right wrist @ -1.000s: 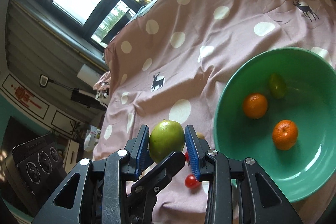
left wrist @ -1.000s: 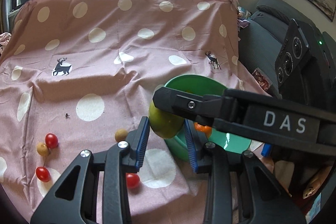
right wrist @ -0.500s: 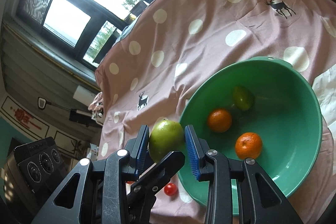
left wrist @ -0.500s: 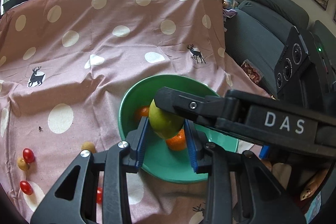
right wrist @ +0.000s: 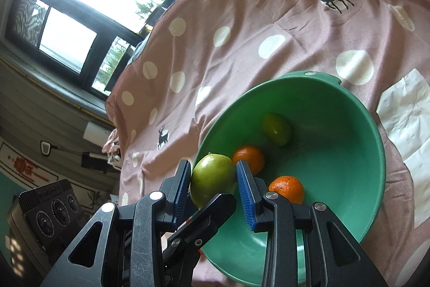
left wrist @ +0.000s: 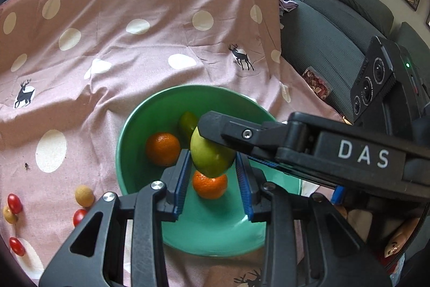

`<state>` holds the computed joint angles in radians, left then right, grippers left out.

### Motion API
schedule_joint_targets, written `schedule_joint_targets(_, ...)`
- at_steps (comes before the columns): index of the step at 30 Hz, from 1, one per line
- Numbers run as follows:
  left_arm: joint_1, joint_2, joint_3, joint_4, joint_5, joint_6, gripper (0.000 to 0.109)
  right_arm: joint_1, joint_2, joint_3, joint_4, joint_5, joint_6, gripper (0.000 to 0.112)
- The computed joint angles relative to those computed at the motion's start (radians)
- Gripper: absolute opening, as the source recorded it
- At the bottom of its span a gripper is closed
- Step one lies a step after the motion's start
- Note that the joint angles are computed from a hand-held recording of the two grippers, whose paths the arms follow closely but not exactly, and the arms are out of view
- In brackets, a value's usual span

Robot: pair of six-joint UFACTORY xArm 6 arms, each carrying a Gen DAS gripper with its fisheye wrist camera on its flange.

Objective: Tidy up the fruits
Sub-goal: 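Lower the pale green fruit into the green bowl and open the right tool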

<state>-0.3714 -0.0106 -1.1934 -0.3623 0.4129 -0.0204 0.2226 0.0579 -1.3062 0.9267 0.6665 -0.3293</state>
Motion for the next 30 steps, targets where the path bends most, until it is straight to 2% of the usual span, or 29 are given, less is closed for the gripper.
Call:
schedule_joint_targets(14,0.001,0.04,-0.03,-0.098,0.025,0.056,0.033,-0.004,0.019,-0.01,-0.082,-0.012,0.072,0.037)
schedule_joint_targets(30,-0.001,0.062,-0.046,-0.135,0.037,0.075,0.033,-0.007,0.028,-0.015,-0.132,-0.015,0.118,0.037)
